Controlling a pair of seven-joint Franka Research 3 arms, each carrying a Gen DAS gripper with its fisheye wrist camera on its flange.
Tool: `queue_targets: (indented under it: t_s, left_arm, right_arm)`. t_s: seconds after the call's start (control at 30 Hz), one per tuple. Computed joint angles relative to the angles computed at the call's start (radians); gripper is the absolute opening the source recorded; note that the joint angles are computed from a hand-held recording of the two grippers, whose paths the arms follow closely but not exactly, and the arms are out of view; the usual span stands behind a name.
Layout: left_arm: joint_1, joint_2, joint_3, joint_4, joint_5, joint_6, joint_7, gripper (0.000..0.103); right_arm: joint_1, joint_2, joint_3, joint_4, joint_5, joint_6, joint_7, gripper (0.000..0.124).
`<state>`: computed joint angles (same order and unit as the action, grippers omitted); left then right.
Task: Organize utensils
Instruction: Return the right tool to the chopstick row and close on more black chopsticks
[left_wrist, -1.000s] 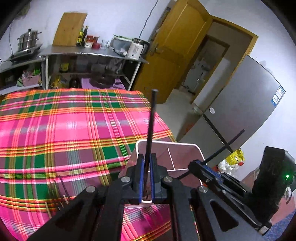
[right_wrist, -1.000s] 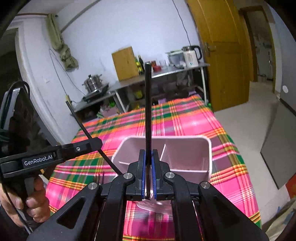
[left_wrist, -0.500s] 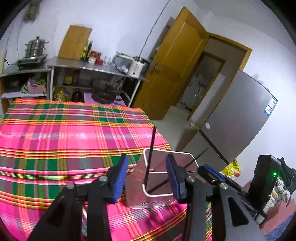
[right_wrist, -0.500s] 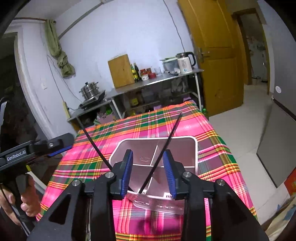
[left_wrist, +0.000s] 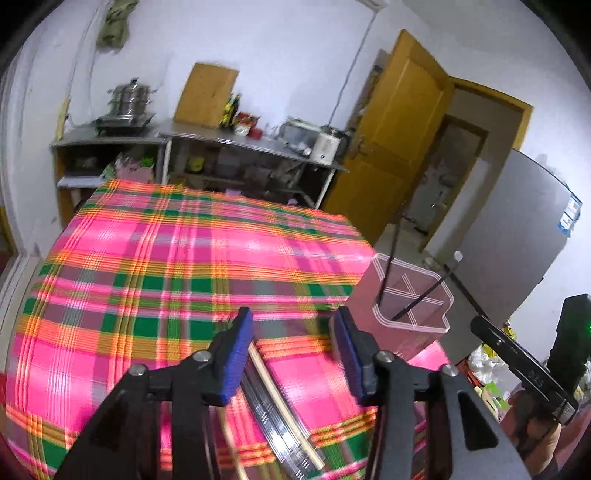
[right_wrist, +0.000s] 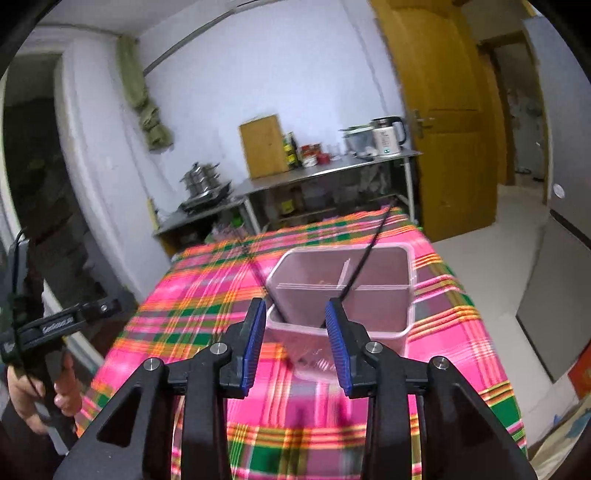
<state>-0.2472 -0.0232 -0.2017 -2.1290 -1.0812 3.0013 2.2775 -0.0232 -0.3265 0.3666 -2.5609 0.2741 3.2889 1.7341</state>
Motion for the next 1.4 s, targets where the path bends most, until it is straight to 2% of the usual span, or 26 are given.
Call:
queue_targets:
  t_s: [0.1,0.17,0.27,0.33,0.5,0.6,0.7,0.8,0.87,1.1,1.2,1.23,1.33,1.4]
  left_arm:
    - [0.007,0.002,0.004,-0.043,0.017,-0.007,-0.042,0.032]
    - [0.01,0.01,0.003,-0.066,0.038,-0.019,-0.077,0.029]
    - [0.019,0.04,-0.004,-0.08,0.075,-0.033,-0.135,0.024]
    - [0.031,0.066,-0.013,-0.084,0.091,-0.05,-0.164,0.022]
    - [0.061,0.133,-0.051,-0.058,0.188,-0.046,-0.264,0.022]
    - [0.07,0.17,-0.063,-0.041,0.297,-0.029,-0.363,0.022]
    - [0.049,0.195,-0.035,-0.04,0.481,-0.009,-0.524,0.022]
    - [0.03,0.205,-0.004,-0.047,0.632,-0.007,-0.65,0.022]
    - [0.033,0.206,-0.007,-0.058,0.684,0.021,-0.688,0.022]
    - [0.037,0.221,0.0,-0.054,0.873,0.045,-0.85,0.024]
    - [-0.02,0.228,0.07,-0.047,1.037,0.047,-0.979,0.025]
    - [-0.016,0.23,0.068,-0.045,1.058,0.046,-0.998,0.025]
    - [0.086,0.225,-0.033,-0.06,1.003,0.057,-0.957,0.025]
    - [0.106,0.217,-0.044,-0.078,1.034,0.073,-0.976,0.024]
  right_arm:
    - [0.034,0.04,-0.004,0.017,-0.016,-0.024,-0.005,0.035]
    - [0.094,0.08,-0.046,0.032,-0.024,-0.04,-0.013,0.035]
    - [0.135,0.125,-0.074,0.049,-0.047,-0.058,-0.017,0.026]
    - [0.199,0.156,-0.129,0.062,-0.043,-0.072,-0.032,0.024]
    - [0.254,0.187,-0.176,0.065,-0.054,-0.078,-0.039,0.024]
    - [0.292,0.198,-0.211,0.068,-0.04,-0.084,-0.056,0.024]
    - [0.343,0.213,-0.254,0.075,-0.002,-0.086,-0.098,0.024]
    - [0.367,0.221,-0.271,0.079,0.029,-0.089,-0.126,0.024]
    - [0.401,0.229,-0.297,0.084,0.073,-0.09,-0.165,0.024]
    - [0.416,0.244,-0.302,0.094,0.151,-0.095,-0.224,0.024]
    - [0.41,0.242,-0.295,0.093,0.161,-0.099,-0.232,0.024]
    - [0.411,0.243,-0.296,0.094,0.168,-0.1,-0.237,0.024]
    - [0.419,0.242,-0.3,0.094,0.191,-0.1,-0.262,0.024]
    - [0.422,0.242,-0.3,0.096,0.201,-0.101,-0.273,0.024]
